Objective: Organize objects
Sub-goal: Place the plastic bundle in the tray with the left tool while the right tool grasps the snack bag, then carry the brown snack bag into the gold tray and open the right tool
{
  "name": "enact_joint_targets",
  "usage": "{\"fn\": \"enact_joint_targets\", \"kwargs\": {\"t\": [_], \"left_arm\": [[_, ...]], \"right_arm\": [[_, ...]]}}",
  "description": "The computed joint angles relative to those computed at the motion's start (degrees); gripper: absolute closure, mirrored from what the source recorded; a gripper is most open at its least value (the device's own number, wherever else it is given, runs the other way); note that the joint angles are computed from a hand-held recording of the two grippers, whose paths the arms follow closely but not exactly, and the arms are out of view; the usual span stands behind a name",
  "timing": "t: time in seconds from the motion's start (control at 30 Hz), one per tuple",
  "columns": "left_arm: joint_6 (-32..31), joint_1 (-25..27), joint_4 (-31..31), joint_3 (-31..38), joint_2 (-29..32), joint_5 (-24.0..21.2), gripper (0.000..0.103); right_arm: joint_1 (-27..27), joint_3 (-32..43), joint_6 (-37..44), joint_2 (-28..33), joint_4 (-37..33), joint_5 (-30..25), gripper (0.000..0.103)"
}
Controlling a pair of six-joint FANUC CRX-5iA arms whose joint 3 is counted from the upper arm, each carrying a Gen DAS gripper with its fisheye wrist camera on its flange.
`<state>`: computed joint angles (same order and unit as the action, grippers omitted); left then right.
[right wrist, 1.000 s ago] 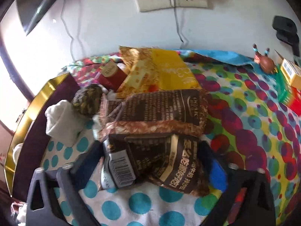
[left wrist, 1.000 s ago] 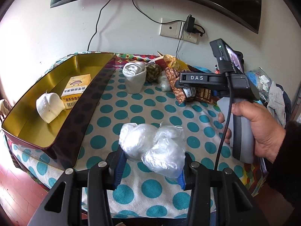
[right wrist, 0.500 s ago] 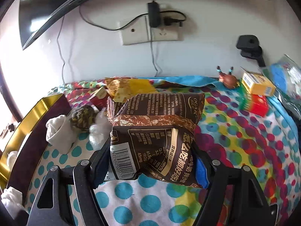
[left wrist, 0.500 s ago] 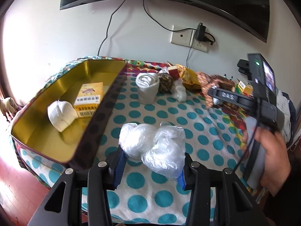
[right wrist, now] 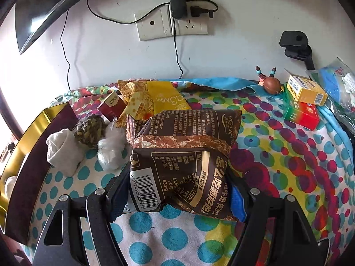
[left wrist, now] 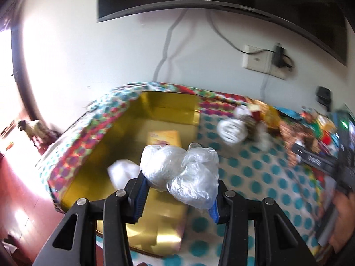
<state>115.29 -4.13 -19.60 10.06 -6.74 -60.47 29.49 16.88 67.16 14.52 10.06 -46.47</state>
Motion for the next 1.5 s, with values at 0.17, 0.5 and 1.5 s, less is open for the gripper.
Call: {"fn": "enact_joint_targets", "kwargs": {"t": [0.17, 0.5, 1.5], "left_arm": [[0.98, 2.81, -1.28, 0.86, 0.31, -2.48, 0.058], [1.52, 6.44, 1.25, -2.27, 0.28, -2.56, 0.055], [-2.94, 8.59, 7.46, -21.9, -20.26, 7.66, 0.01]], "right_arm": [[-0.72, 1.66, 0.53, 0.81, -2.08, -1.68, 0.03], [0.96, -1.35, 0.74, -0.52, 2.22, 0.98, 0.03], [13.29, -3.36, 6.97, -5.49, 5.76, 4.79, 0.029]]}}
